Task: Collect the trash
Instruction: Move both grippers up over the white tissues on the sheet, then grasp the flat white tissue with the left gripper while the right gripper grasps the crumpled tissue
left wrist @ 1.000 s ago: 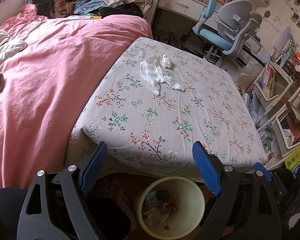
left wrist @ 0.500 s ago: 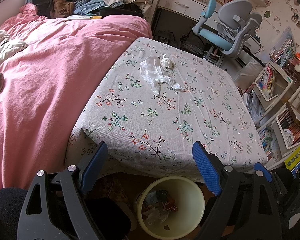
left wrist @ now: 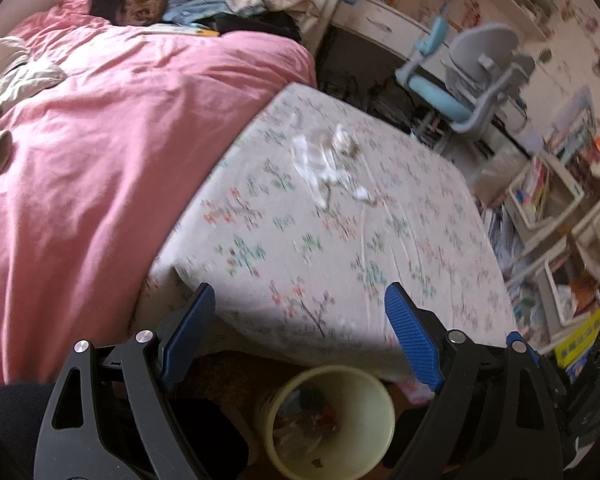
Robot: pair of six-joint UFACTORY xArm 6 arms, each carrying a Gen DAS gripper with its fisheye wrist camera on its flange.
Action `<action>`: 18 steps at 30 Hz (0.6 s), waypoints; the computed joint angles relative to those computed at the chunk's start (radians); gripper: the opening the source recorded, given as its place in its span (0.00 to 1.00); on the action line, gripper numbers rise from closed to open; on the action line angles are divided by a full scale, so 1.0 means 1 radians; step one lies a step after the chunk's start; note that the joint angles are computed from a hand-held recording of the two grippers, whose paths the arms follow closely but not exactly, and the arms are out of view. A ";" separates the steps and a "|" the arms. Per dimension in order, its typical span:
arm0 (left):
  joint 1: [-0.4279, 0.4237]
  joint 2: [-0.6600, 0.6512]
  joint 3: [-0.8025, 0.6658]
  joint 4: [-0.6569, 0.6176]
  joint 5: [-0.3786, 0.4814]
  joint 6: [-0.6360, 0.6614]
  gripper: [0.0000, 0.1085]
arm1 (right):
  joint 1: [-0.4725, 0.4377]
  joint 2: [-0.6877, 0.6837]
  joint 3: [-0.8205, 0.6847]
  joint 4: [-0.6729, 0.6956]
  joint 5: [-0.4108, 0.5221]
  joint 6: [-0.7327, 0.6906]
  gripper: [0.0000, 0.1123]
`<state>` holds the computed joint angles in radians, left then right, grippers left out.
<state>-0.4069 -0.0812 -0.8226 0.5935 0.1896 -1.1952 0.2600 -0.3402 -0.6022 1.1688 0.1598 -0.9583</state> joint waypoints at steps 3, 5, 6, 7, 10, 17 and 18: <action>0.022 0.029 -0.045 -0.050 0.009 0.044 0.77 | -0.007 0.066 -0.088 0.056 0.009 -0.066 0.80; 0.029 0.067 -0.097 -0.094 0.029 0.098 0.77 | -0.014 0.138 -0.178 0.072 0.023 -0.096 0.80; 0.033 0.087 -0.125 -0.124 0.037 0.137 0.77 | -0.019 0.192 -0.243 0.074 0.037 -0.108 0.80; 0.035 0.116 -0.163 -0.157 0.050 0.182 0.77 | -0.021 0.218 -0.272 0.075 0.044 -0.113 0.80; 0.041 0.211 -0.284 -0.278 0.087 0.329 0.77 | -0.028 0.373 -0.446 -0.013 0.087 -0.043 0.80; 0.059 0.423 -0.546 -0.484 0.181 0.485 0.77 | -0.017 0.807 -0.949 -0.420 0.182 0.307 0.73; 0.059 0.446 -0.575 -0.479 0.192 0.481 0.77 | -0.019 0.864 -1.023 -0.477 0.209 0.361 0.72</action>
<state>-0.3476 0.3645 -1.3981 0.1143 0.3820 -0.7142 0.2413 0.5242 -1.6249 0.6913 0.3693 -0.5978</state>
